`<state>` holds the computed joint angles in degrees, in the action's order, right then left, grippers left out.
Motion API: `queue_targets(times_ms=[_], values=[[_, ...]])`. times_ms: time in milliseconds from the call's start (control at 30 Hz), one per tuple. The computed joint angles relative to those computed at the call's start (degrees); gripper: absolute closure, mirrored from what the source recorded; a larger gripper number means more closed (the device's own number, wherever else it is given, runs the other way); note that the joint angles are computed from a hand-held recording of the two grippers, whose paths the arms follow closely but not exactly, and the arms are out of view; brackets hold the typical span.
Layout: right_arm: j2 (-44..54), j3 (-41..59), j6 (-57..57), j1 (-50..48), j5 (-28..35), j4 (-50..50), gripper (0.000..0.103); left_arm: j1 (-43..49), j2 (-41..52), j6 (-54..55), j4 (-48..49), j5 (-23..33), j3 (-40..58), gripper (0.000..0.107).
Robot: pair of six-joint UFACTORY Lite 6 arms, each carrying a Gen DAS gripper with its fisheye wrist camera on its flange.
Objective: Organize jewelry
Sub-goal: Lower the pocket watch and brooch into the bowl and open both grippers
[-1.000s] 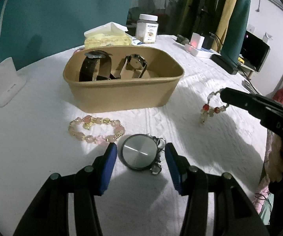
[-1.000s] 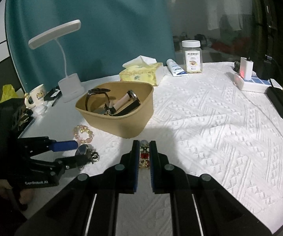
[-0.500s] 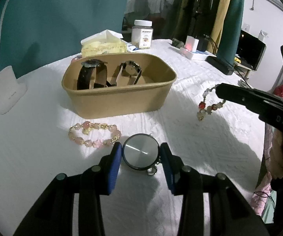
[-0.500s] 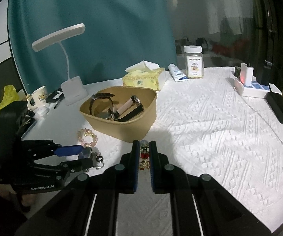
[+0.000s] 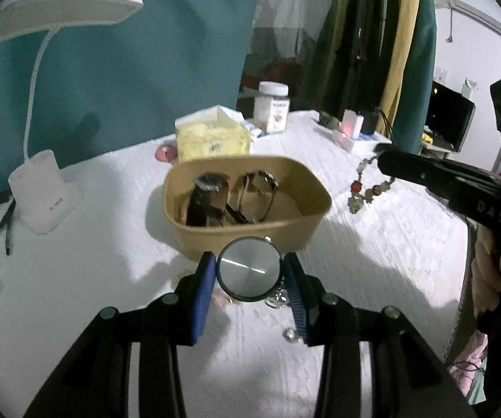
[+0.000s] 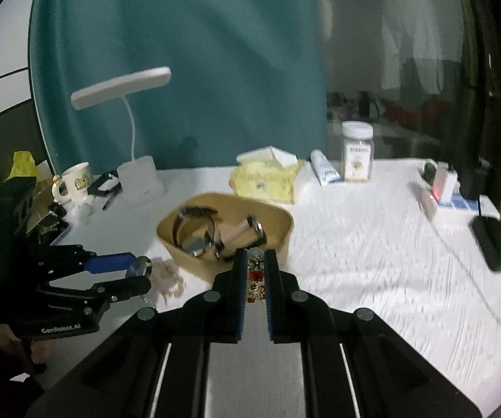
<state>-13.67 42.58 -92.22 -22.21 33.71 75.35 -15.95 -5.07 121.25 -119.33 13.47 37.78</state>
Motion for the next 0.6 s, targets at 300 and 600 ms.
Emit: queue_targets(times_ms=[300, 600], values=[[8.5, 8.8, 1.9, 6.8, -4.7, 1.7, 0.094, 4.7, 0.8, -4.0, 5.4, 2.2, 3.5, 0.067], [17.6, 15.9, 2.9, 8.6, -7.8, 2.6, 0.094, 5.5, 3.7, -3.7, 4.6, 3.0, 6.3, 0.067]])
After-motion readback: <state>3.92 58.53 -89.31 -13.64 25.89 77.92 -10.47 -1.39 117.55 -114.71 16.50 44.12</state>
